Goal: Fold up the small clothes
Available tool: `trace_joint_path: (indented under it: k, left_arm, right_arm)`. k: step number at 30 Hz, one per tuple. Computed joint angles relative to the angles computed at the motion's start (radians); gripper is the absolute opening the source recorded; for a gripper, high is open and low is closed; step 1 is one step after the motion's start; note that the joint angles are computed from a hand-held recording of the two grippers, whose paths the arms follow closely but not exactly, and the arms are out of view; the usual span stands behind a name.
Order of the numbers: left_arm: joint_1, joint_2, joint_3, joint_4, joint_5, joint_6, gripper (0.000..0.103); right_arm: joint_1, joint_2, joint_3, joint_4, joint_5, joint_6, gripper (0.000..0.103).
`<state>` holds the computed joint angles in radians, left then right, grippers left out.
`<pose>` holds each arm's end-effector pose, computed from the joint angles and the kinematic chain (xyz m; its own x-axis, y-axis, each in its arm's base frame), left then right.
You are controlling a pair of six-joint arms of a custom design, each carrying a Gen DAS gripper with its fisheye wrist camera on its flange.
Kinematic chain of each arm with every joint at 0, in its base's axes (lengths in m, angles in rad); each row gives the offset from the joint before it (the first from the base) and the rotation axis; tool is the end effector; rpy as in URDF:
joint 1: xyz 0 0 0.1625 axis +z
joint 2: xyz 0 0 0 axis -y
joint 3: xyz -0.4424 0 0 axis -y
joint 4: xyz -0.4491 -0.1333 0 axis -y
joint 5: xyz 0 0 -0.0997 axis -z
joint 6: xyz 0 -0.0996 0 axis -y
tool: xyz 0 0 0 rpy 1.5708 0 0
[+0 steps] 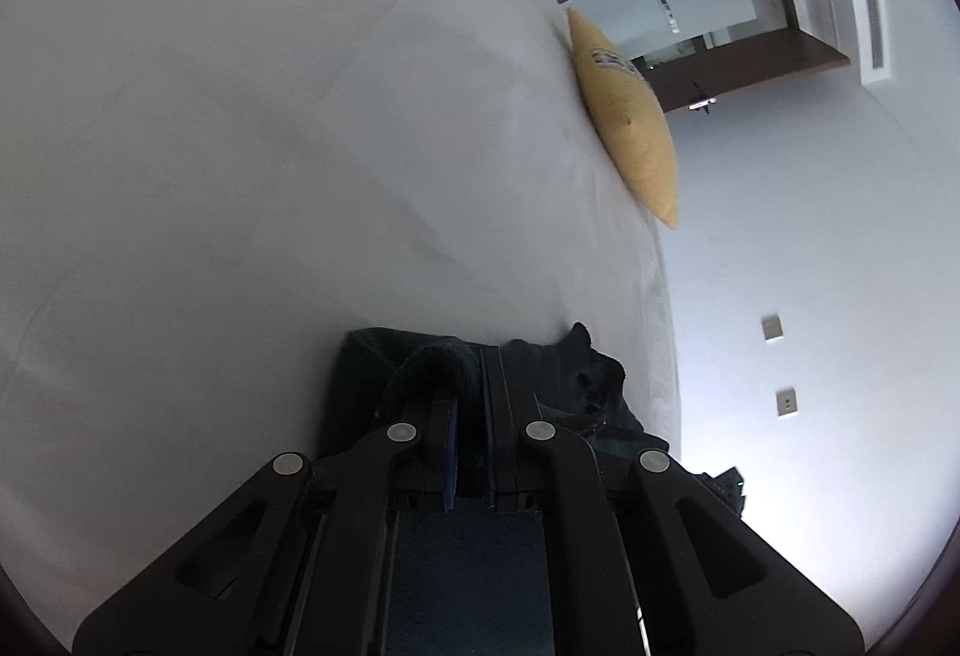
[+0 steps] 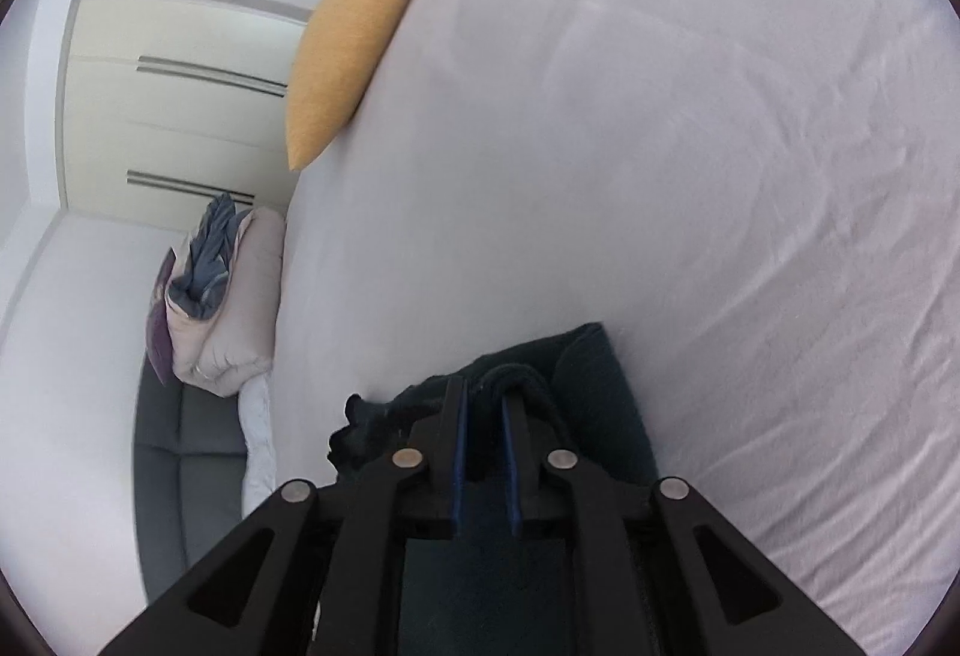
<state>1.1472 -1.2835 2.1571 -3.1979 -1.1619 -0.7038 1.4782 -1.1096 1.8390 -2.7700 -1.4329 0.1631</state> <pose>-0.0680 -0.5715 0.2440 -0.9169 -0.3318 0.2217 -0.3851 0.5904 -0.7093 0.0848 -0.6760 0.2166 -0.9655 0.1734 -0.1945 0.2424 0.8712 -0.4268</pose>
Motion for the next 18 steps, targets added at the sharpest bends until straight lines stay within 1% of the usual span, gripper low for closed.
trace_joint_path:
  k: [2,6,8,9,10,12,13,14,15,17,18]
  left_arm:
    - [0.017,0.001,0.004,-0.016,-0.034,0.002,0.006]
    - [0.033,-0.003,0.004,-0.036,-0.066,0.013,0.006]
    - [0.031,-0.007,-0.005,-0.015,-0.068,0.010,0.009]
    - [0.029,-0.014,-0.004,-0.005,-0.066,0.008,0.010]
    - [0.026,-0.018,-0.006,0.003,-0.060,0.008,0.017]
    - [0.011,-0.034,-0.001,0.008,-0.034,-0.003,0.044]
    - [0.000,-0.045,0.007,0.002,0.013,-0.021,0.083]
    - [-0.014,-0.056,0.019,-0.017,0.050,-0.038,0.095]
    - [-0.021,-0.065,0.035,-0.061,0.081,-0.049,0.095]
    - [-0.026,-0.087,0.044,-0.055,0.079,-0.067,0.095]
    - [-0.036,-0.098,0.046,-0.039,0.093,-0.074,0.095]
  right_arm:
    - [-0.011,-0.003,0.012,-0.025,0.023,0.014,0.013]
    - [-0.016,-0.010,0.028,-0.062,0.028,0.018,0.013]
    - [-0.015,-0.018,0.043,-0.099,0.019,0.035,0.021]
    - [-0.016,-0.023,0.051,-0.125,0.017,0.042,0.029]
    - [-0.015,-0.032,0.065,-0.165,0.008,0.056,0.042]
    - [-0.003,-0.049,0.083,-0.210,-0.036,0.078,0.050]
    - [0.002,-0.059,0.088,-0.213,-0.048,0.073,0.050]
    - [0.007,-0.068,0.094,-0.213,-0.053,0.064,0.050]
    - [0.013,-0.080,0.102,-0.213,-0.056,0.047,0.050]
    - [0.027,-0.097,0.115,-0.202,-0.055,0.015,0.050]
    - [0.034,-0.100,0.118,-0.192,-0.046,-0.003,0.050]
